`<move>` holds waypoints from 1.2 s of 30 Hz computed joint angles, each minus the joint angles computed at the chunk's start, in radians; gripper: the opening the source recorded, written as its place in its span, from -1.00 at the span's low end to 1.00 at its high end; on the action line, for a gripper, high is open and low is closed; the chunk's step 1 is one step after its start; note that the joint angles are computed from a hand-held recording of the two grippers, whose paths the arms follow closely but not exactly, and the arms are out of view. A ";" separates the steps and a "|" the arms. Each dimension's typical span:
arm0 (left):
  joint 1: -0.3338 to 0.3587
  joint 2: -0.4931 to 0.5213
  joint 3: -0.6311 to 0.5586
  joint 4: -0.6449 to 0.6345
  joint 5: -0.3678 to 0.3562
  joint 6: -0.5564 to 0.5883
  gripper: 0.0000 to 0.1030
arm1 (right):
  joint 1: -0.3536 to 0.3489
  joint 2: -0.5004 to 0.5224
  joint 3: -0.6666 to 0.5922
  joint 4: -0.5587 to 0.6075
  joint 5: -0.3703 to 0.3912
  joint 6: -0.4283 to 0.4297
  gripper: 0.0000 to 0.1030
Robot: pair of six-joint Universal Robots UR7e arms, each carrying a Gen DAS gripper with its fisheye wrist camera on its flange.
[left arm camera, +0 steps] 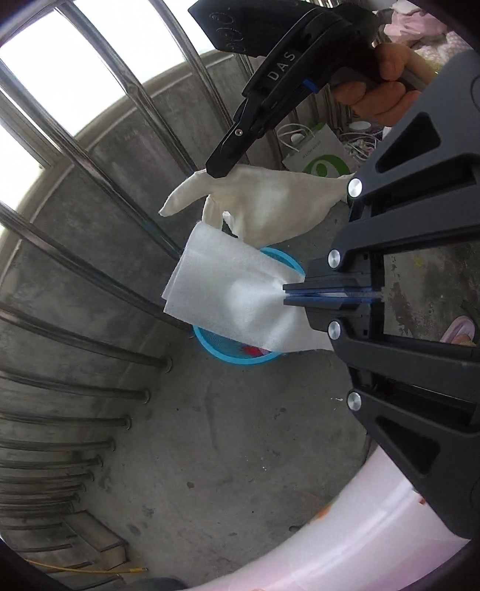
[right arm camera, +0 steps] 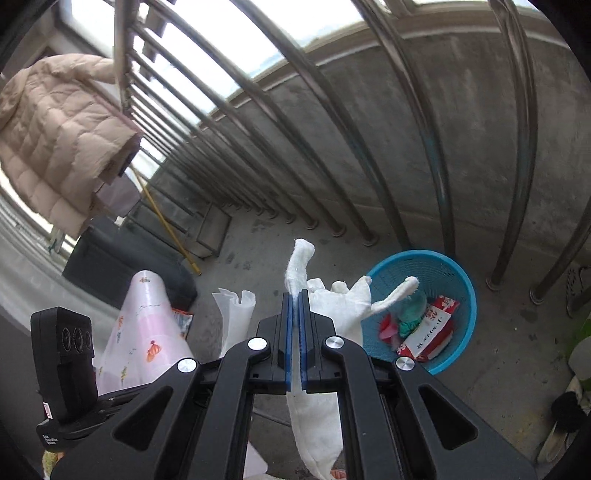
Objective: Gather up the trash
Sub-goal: 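Open both grippers over the blue wastebasket to drop the tissue and glove, then move both grippers back over the table toward the Pepsi bottle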
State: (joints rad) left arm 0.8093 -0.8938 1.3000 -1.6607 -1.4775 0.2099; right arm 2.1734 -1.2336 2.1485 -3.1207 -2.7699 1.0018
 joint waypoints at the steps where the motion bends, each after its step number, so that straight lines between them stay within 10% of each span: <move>1: -0.005 0.023 0.001 -0.010 0.012 0.002 -1.00 | -0.025 -0.012 0.020 -0.014 0.007 0.000 -0.93; 3: -0.012 0.070 0.000 -0.053 0.033 0.002 -0.97 | -0.086 -0.028 0.070 -0.126 0.065 -0.045 -0.91; 6: -0.015 0.122 0.011 -0.118 0.043 0.017 -0.33 | -0.210 -0.063 0.132 -0.178 0.180 -0.058 -0.84; 12: 0.001 0.120 0.029 -0.178 0.054 -0.017 -0.27 | -0.339 -0.072 0.184 -0.159 0.279 -0.023 -0.43; 25: 0.025 -0.102 0.032 -0.261 -0.012 0.078 0.08 | -0.163 0.052 0.043 -0.342 0.138 -0.236 -0.13; 36: 0.179 -0.440 0.090 -0.230 0.096 0.120 0.28 | -0.051 0.274 -0.390 -0.021 0.385 -0.580 0.07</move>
